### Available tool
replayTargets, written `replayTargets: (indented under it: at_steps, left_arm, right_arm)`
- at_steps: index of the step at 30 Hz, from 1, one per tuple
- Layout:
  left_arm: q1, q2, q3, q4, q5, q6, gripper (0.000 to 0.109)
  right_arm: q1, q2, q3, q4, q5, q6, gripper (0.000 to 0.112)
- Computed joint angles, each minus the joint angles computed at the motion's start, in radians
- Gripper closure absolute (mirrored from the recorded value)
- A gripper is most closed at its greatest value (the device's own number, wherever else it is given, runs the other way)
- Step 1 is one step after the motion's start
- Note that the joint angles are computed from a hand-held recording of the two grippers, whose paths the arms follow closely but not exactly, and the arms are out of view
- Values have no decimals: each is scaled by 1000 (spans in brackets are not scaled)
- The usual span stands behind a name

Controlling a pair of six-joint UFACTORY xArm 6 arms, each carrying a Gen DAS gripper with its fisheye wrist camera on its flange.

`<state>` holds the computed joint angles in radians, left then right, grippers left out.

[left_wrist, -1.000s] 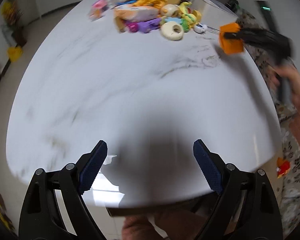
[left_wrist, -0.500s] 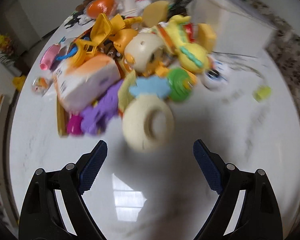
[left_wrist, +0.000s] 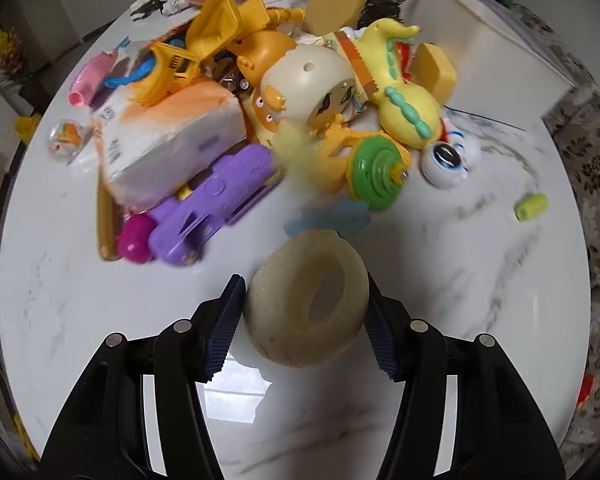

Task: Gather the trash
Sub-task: 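Grasp the orange toy case with the right gripper while the left gripper grasps a cream ring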

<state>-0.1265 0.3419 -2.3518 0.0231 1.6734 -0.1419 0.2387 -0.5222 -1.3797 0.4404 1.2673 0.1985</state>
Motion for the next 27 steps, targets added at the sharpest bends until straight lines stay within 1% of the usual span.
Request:
replayTargets:
  at_steps: [1, 2, 3, 7, 10, 12, 13, 15, 16, 17, 19, 20, 22, 25, 26, 27]
  left_arm:
    - [4, -34, 39, -3, -14, 9, 60]
    - [16, -72, 71, -28, -18, 28, 79]
    - [25, -95, 86, -44, -10, 36, 86]
    - [68, -243, 226, -101, -35, 103, 86]
    - [140, -348, 342, -172, -61, 163, 86]
    - [169, -385, 390, -217, -73, 164, 86]
    - [215, -420, 417, -271, -64, 189, 86]
    - [248, -465, 454, -294, -71, 234, 86]
    - [286, -504, 482, -325, -64, 270, 86]
    - [311, -513, 482, -350, -55, 291, 86]
    - [393, -577, 509, -415, -18, 353, 86]
    - [421, -599, 516, -434, 2, 375, 86]
    - [502, -650, 534, -483, 52, 442, 86]
    - [690, -721, 554, -583, 188, 596, 86]
    - [774, -732, 554, -614, 263, 638, 86]
    - [842, -743, 561, -629, 316, 671, 86]
  right_arm:
    - [15, 12, -10, -10, -6, 8, 92]
    - [28, 22, -18, -16, -15, 16, 92]
    - [37, 31, -25, -10, -22, 20, 92]
    - [90, 57, -50, -40, -36, 58, 92]
    - [136, 68, -63, -68, -52, 109, 92]
    - [173, 78, -76, -91, -66, 149, 92]
    - [187, 79, -79, -96, -71, 162, 92]
    - [240, 87, -96, -140, -77, 202, 92]
    - [263, 89, -102, -158, -79, 218, 92]
    - [283, 93, -107, -169, -81, 234, 92]
    - [338, 97, -120, -200, -81, 273, 92]
    - [359, 100, -127, -212, -78, 284, 92]
    - [421, 112, -155, -247, -58, 313, 92]
    - [505, 125, -185, -277, -28, 350, 92]
    - [534, 128, -194, -282, -13, 362, 92]
    - [562, 129, -194, -288, -3, 375, 92]
